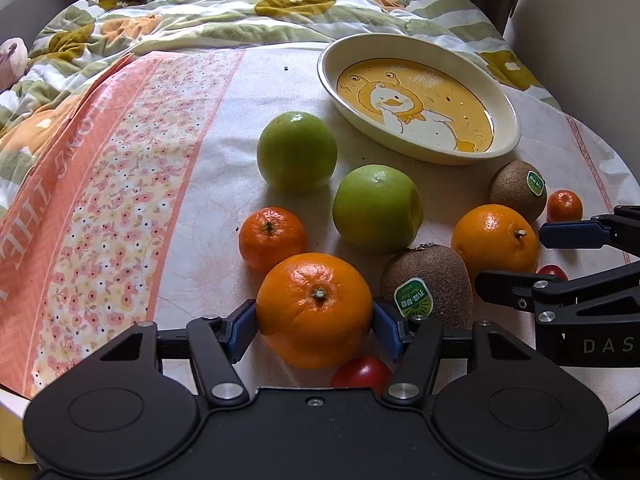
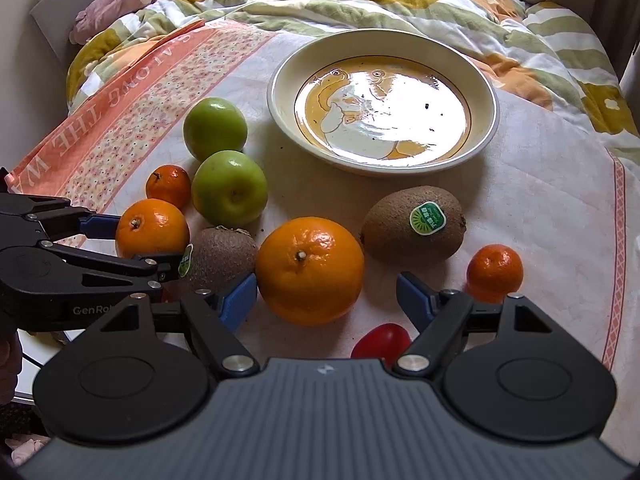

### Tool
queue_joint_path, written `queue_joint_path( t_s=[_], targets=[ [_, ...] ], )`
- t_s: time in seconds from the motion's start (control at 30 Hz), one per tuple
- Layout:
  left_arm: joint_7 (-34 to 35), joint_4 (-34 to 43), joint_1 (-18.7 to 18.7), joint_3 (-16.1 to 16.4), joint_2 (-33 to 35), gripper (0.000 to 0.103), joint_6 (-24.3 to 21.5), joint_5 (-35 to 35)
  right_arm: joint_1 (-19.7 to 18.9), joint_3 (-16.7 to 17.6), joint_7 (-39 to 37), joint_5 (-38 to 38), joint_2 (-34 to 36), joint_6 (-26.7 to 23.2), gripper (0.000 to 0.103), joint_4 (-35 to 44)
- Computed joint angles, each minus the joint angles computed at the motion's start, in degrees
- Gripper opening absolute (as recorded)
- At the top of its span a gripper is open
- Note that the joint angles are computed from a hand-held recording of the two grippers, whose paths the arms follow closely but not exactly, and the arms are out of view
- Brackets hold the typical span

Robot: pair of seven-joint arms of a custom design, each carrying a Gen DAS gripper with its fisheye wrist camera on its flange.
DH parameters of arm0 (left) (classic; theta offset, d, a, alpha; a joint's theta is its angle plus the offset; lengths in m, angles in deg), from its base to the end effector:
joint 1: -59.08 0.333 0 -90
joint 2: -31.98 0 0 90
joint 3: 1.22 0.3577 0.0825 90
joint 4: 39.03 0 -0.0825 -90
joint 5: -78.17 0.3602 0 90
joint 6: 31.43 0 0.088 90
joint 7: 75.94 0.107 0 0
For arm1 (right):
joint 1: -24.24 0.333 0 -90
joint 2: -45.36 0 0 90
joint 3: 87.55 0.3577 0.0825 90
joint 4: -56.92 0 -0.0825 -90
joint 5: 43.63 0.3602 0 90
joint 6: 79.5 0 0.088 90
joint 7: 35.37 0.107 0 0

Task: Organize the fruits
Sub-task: 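Grasp a large orange with the right gripper while the left gripper grasps another orange, then carry both oranges into the white bowl and release them from both grippers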

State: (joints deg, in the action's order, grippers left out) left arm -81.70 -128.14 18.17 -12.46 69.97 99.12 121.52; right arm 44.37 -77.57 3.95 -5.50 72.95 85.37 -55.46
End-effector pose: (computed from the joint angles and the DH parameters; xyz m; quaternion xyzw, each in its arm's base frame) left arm 0.4767 -0.5407 0.3212 -0.7900 0.5654 -0.1492 0.1842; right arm 0.5846 0.2845 0.3225 -0.8850 0.3783 -0.0551 0.2658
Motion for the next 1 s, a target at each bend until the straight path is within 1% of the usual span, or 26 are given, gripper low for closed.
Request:
queue_joint_path(
  t_s=[0.2,0.37,0.5,0.7,0.83,1.0],
  targets=[
    [-1.73,-0.28,-0.74,0.29,-0.84,0.065,-1.22,0.46,-0.99,0.75,-1.10,1.10,0.83,-2.86,0.083,1.78],
    [-2.07,0.12,-0.79,0.03,-1.04,0.065,-2.36,0.69,-0.89,0.55,-1.33,1.54,1.50,-3.85,0.083,2.77],
    [-2.82,-0.06,-0.87,-0.10,-1.38,0.065,-2.88,0.76,-1.05,0.54,-1.33,1.96,2.05,-5.26,0.078,3.55],
    [-2.97,0.09,-1.23,-0.26,-1.97,0.065,-4.48,1.26,-0.94,0.33,-1.73,2.28,1.27,-5.20,0.077,2.89],
    [-3.07,0.43,-1.51,-0.21,-2.77,0.065,-5.58,2.02,-2.35,1.43,-3.59,4.93,-0.68,-4.92,0.077,1.70],
    [-3.41,2.15,-2.59,-0.06,-3.84,0.065,-8.90,3.41,-4.16,2.26,-6.57,9.84,-3.92,-5.10,0.077,0.63]
  ],
)
